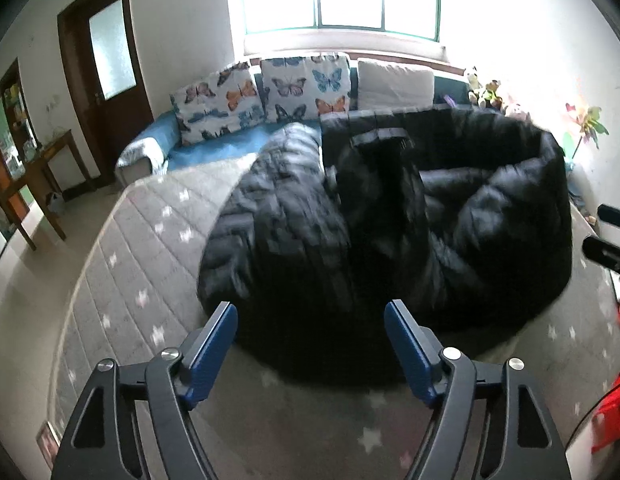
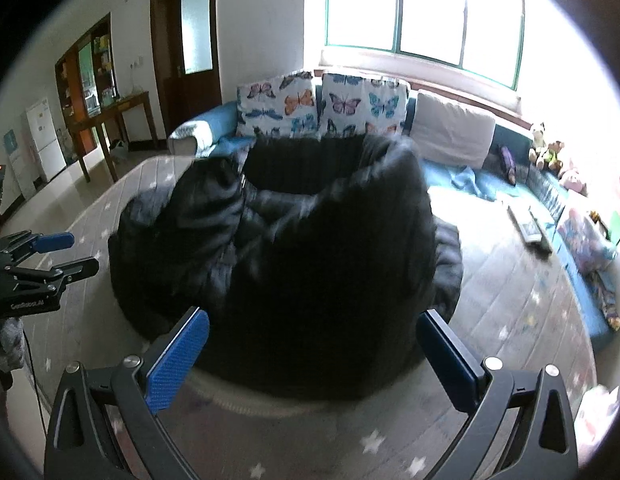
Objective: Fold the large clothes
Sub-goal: 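Grasp the jacket with the left gripper while the right gripper grasps another edge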
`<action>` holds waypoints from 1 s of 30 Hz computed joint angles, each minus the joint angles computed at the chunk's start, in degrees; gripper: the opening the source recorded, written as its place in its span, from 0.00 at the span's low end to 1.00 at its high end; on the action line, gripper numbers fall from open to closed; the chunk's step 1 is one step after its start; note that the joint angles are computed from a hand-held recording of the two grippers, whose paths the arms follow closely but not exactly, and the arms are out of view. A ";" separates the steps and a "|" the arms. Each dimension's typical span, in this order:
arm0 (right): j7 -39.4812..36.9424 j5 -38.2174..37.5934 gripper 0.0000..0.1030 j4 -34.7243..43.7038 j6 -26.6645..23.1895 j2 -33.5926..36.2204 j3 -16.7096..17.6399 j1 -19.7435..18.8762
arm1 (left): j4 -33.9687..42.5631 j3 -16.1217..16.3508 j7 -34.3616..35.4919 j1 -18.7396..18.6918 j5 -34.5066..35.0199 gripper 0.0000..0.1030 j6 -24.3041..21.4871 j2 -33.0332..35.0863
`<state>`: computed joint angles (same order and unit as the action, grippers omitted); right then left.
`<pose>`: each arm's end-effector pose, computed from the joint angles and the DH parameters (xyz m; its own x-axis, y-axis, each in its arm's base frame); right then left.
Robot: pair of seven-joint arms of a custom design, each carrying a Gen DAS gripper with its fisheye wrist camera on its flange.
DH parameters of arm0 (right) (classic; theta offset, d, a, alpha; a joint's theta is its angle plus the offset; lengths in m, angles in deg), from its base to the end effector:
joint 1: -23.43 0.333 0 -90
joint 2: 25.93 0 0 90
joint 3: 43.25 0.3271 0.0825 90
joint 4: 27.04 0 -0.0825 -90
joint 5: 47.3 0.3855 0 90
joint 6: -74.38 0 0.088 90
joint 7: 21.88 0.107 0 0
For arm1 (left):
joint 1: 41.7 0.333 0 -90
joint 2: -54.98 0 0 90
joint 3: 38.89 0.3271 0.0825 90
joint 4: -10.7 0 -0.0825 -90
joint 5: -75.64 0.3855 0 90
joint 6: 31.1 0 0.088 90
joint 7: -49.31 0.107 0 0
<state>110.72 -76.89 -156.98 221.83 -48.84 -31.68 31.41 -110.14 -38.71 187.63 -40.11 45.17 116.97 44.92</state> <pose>0.4446 0.1810 0.6010 -0.0724 -0.9959 0.0547 -0.6784 0.0090 -0.7347 0.5472 0.0262 0.5757 -0.4157 -0.9078 -0.0549 -0.6465 0.3374 -0.6843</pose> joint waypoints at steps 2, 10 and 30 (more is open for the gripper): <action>-0.40 -2.21 1.00 3.46 -0.73 2.09 0.09 -1.36 | 3.26 -0.53 -0.11 -0.16 0.80 0.74 0.18 2.46; -4.43 -4.34 1.00 16.63 -4.99 12.47 -3.49 -1.24 | 24.22 -4.50 -3.49 1.67 4.36 0.61 -12.36 17.31; -10.02 -1.09 0.18 13.56 -13.48 9.83 -6.51 2.37 | 19.10 -6.62 12.94 5.44 -6.40 0.11 -20.63 10.82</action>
<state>100.69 -77.98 -143.42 208.35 -39.01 -38.20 33.78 -91.04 -45.33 200.57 -34.67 38.77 96.34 55.74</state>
